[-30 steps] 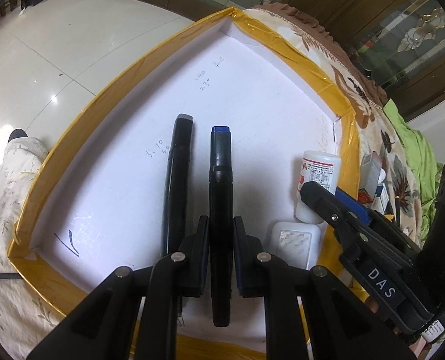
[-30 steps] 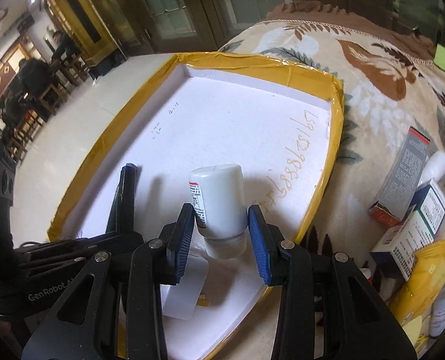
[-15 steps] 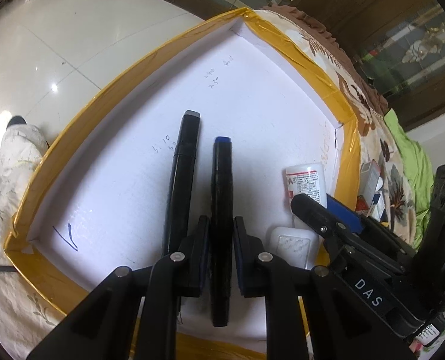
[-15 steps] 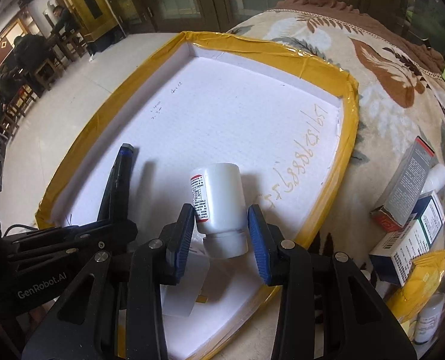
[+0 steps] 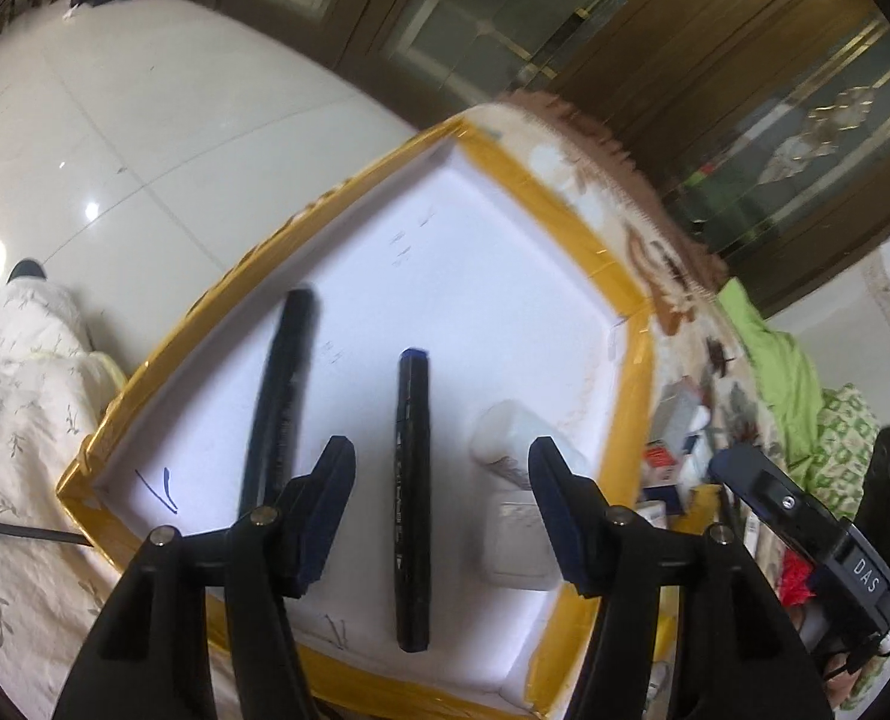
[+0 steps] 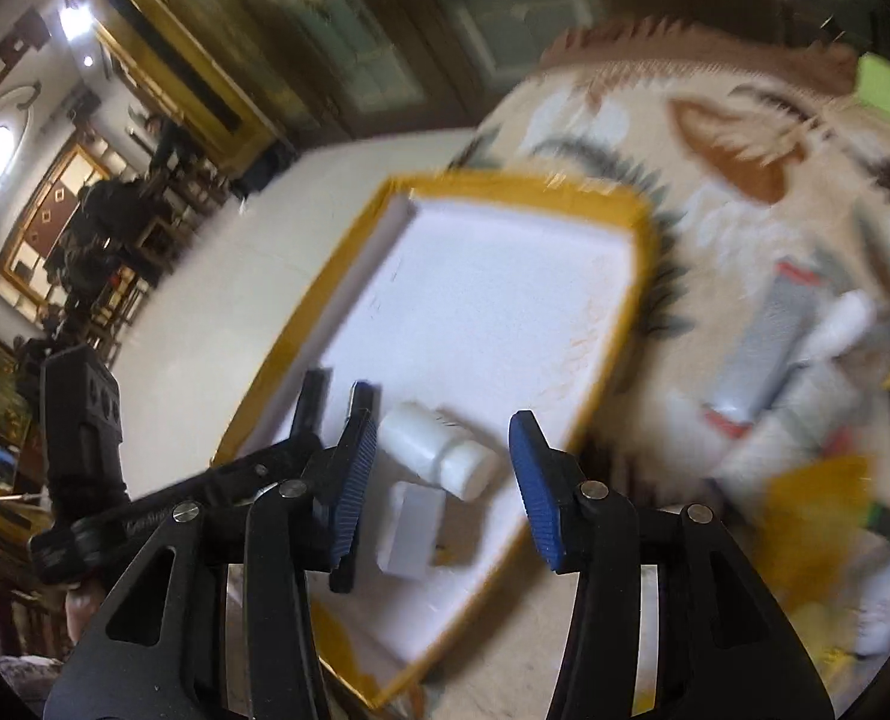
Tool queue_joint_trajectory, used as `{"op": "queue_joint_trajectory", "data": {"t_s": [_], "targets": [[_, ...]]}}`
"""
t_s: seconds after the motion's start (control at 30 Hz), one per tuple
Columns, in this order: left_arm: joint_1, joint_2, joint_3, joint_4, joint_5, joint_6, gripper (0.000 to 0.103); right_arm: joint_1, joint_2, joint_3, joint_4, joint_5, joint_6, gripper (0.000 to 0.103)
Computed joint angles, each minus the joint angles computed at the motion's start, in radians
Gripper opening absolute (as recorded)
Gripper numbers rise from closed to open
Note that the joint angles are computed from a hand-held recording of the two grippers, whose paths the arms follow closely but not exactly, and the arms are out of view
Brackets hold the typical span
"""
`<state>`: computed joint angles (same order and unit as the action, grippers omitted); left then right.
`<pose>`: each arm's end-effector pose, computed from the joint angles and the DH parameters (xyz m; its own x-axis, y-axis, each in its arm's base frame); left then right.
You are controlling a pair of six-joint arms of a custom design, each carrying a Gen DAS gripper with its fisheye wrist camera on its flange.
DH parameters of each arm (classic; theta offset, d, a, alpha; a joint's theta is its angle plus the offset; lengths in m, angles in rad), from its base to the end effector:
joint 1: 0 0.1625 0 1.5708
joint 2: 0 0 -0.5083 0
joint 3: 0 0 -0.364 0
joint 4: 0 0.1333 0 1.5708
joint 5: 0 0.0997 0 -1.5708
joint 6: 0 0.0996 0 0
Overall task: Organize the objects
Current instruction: 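Grasp the white card with the left gripper while the right gripper grasps a small white bottle, then place the white card in the tray with the left gripper while the right gripper lowers the small bottle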
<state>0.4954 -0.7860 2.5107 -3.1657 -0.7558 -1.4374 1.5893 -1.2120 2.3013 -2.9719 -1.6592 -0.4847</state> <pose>-0.2483 -0.3681 0.0818 -0.8970 -0.3810 -0.2243 -0.1250 0.7051 -0.6980 0.1332 -0.4700 0.2520 -0.8734 -0.4357 0.2173 -0.4799 0.8460 -0.2323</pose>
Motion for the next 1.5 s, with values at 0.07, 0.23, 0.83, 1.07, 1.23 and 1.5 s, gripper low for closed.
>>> {"op": "queue_joint_trajectory", "data": {"t_s": [0.07, 0.23, 0.83, 1.07, 1.23, 1.5], "targets": [[-0.031, 0.007, 0.002, -0.012, 0.033, 0.02, 0.06, -0.025, -0.051, 0.022, -0.024, 0.007, -0.017, 0.046], [-0.106, 0.041, -0.035, -0.045, 0.051, 0.138, 0.061, -0.123, -0.177, 0.043, 0.068, -0.027, -0.052, 0.046], [-0.087, 0.189, -0.215, 0.041, -0.355, 0.272, 0.06, -0.372, -0.306, 0.19, 0.222, -0.113, 0.026, 0.045], [-0.08, 0.226, -0.301, 0.142, -0.441, 0.405, 0.06, -0.351, -0.299, 0.187, 0.155, -0.149, 0.041, 0.038], [-0.069, 0.279, -0.424, 0.376, -0.478, 0.446, 0.06, -0.35, -0.291, 0.172, 0.07, -0.211, 0.023, 0.038], [-0.063, 0.323, -0.503, 0.552, -0.461, 0.436, 0.05, -0.337, -0.256, 0.191, 0.032, -0.236, -0.008, 0.038]]}}
